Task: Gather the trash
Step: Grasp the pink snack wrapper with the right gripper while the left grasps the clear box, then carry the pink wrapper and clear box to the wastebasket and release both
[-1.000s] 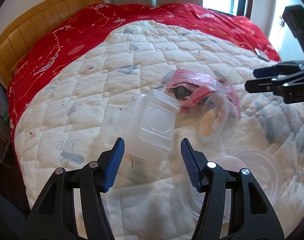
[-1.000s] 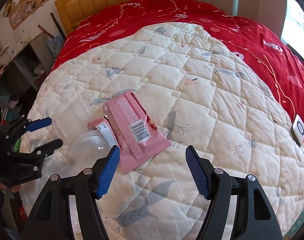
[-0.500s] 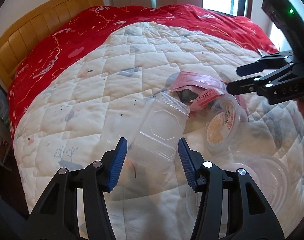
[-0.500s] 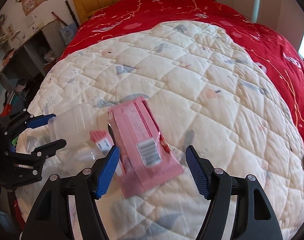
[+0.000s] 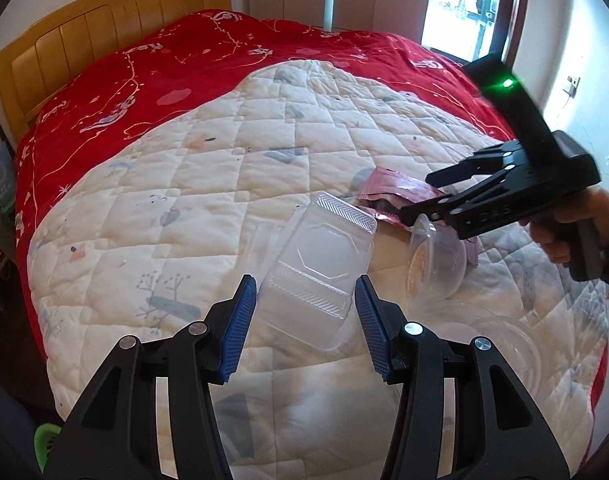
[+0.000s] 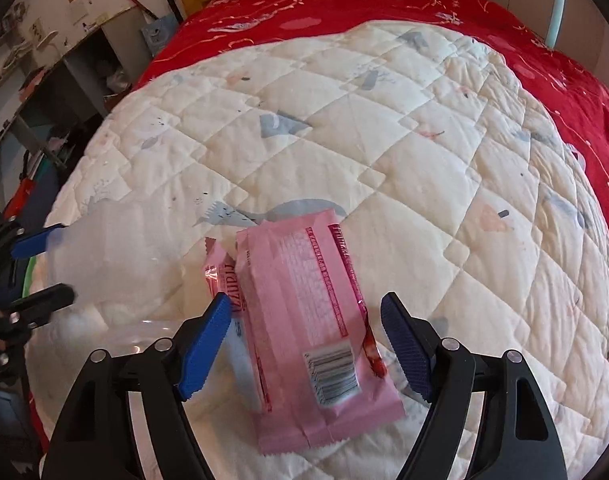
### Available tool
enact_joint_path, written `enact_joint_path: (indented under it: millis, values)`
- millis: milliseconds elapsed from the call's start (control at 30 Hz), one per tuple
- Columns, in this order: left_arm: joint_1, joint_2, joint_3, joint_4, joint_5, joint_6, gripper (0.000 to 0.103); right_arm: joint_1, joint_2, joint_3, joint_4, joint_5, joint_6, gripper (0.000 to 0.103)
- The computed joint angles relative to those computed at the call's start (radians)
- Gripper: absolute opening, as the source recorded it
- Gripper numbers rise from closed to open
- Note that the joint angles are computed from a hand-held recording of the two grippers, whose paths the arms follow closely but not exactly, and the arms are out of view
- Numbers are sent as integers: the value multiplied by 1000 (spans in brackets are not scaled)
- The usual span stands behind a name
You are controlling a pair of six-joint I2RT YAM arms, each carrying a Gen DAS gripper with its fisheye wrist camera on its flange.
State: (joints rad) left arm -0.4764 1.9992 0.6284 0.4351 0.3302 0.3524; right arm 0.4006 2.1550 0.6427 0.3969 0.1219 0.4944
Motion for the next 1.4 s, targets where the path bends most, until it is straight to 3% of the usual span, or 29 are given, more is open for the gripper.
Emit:
enact_joint_path:
  millis: [233,467,633,833,1000,1167,1400]
  values:
    - [55,-46,-40,-18,41,-3,50,18,-28,-34,8,38,55,47]
    - [154,-162,-121,-53,91,21,50,102,-209,-112,-64,158,151,43]
    - [287,-288,-182,-118,154,73,50,203,-396,-110,-237,276,224,43]
    - [565,-420,-217,-284,282,214,50,384,-518,-27,-434,370,350,43]
    - [795,-416,-192,-407,346,390,50,528,-439,111,-517,400,460,43]
    - [1020,-296,-93,-522,378,564,51,638,-287,297,-547,409,494,43]
    - [1201,-96,52,-518,331,659,51,699,-92,562,-575,379,475,43]
